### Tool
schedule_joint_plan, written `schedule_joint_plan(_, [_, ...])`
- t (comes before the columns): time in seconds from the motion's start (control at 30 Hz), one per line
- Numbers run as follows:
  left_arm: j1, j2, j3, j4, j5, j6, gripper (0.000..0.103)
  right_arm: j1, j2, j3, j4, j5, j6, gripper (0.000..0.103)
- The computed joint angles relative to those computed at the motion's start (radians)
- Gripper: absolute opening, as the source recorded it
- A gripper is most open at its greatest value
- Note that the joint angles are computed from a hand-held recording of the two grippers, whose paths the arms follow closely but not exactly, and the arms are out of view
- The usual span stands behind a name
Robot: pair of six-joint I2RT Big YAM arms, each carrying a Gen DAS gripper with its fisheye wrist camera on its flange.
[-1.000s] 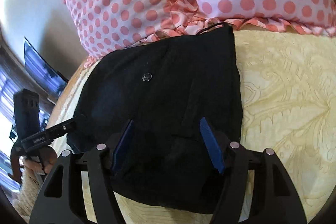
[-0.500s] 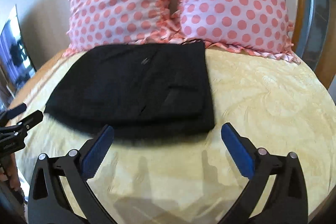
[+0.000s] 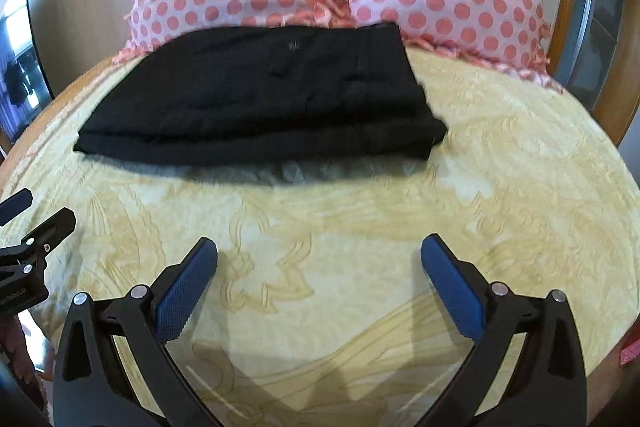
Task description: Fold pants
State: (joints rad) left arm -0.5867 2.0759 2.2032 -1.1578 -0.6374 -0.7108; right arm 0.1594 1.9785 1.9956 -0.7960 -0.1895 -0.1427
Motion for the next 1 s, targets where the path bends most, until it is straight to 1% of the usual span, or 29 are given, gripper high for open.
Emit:
schedule_joint_plan(0.07, [0.001, -0.016, -0.037, 0.030, 0.007, -0.026, 0.101, 0.003, -0.013, -0.024, 0.023, 0.012, 0.004, 0.102])
schedule_joint_plan(0.17, [-0.004, -0.029, -0.070, 0.068, -0.014, -0.020, 0.101, 0.003, -0.029, -0.061, 0.067, 0.015, 0.016, 0.102])
schedule_joint_plan(0.27, [-0.007, -0.035, -0.086, 0.087, -0.024, -0.013, 0.101, 0.003, -0.042, -0.090, 0.104, 0.015, 0.023, 0.102])
schedule_joint_plan(1.0, [-0.009, -0.033, -0.082, 0.084, -0.028, -0.016, 0.101, 0.002, -0.039, -0.084, 0.103, 0.013, 0.024, 0.102])
